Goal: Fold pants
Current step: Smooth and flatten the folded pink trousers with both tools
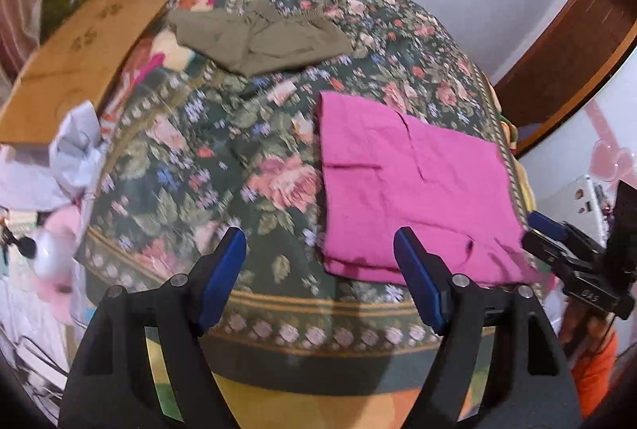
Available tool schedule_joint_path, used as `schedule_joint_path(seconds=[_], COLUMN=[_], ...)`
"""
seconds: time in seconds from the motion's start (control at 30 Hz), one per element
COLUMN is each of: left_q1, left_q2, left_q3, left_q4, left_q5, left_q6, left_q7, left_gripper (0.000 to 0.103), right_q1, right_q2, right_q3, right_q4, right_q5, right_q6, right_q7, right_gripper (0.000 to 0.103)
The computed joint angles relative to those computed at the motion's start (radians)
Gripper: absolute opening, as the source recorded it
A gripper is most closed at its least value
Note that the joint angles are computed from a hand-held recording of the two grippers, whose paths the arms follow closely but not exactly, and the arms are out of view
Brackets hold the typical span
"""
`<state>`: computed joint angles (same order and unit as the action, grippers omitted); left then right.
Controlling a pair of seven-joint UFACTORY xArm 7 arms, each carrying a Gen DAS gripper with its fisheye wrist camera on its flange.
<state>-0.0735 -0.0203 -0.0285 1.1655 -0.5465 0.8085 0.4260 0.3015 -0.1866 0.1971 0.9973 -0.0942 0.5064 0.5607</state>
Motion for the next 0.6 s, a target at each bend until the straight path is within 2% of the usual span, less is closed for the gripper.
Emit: schedule_joint_path(seconds=[0.1, 0.27, 0.47, 0.6], left_q1=[0.001, -0.02, -0.033, -0.006], left_q2=[-0.003, -0.014, 0.002, 0.053], left_q3=[0.003, -0.009, -0.019, 0.0], left_q4=[-0.001, -0.037, -0.047, -0.01], left_q5=[-0.065, -0.101, -0.133, -0.259], left_q6=[0.072, 0.087, 0.113, 0.19], left_q7=[0.014, 0.016, 0.032, 0.047], left_gripper=[0.077, 0.076, 0.076, 0.076], right_q1=[0.012, 0.04, 0.053, 0.055], right_q2=[0.051, 0.122, 0.121, 0.11], right_q3=[0.01, -0.002, -0.014, -0.018], right_q4=[0.03, 0.063, 0.043, 0.022], right_q5=[-0.005, 0.046, 0.135, 0.171], right_q6=[-0.021, 0.005, 0.003, -0.018], right_q7=[0.002, -0.047, -0.112, -0.14], right_gripper=[0.061, 0.061, 0.061, 0.063])
